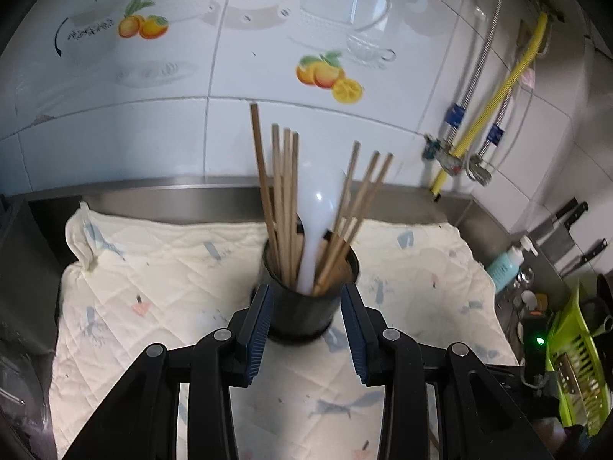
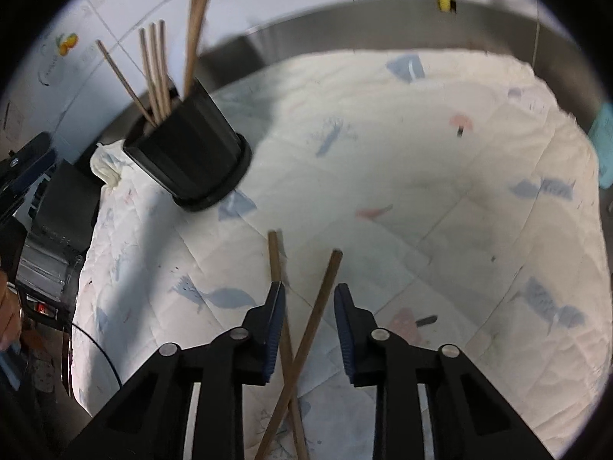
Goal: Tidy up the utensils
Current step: 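Grip a chopstick with the left tool while the right tool grips another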
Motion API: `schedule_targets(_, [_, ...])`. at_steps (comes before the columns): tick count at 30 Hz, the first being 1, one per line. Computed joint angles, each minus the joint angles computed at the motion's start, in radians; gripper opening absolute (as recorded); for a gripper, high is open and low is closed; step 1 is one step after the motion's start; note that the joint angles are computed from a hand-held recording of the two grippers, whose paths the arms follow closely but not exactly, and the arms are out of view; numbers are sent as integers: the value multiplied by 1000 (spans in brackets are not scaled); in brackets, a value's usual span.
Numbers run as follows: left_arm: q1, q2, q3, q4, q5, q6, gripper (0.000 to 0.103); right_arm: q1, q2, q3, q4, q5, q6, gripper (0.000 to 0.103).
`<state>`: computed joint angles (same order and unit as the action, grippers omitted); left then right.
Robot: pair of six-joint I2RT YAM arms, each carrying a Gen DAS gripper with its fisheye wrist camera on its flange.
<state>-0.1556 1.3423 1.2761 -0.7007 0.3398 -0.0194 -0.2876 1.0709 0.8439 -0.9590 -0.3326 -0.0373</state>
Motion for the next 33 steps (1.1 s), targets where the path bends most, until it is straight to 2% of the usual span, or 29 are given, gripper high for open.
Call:
schedule_targets(7, [-60,-35,-60,-20,-33,-4,40,4,52,-33,44,9,32,24])
schedule_targets(10, [-96,-33,-77,-24,-40,-16,40,19,48,-42,56,21,46,15])
schedule_targets(17, [-172,4,-97,-23,-50,-43,40,2,11,-56,54,7,36,14])
schedule_targets(33, [-382,171,-159,69,-85,-169,40,-195,-125,56,-120,-109,-112,13])
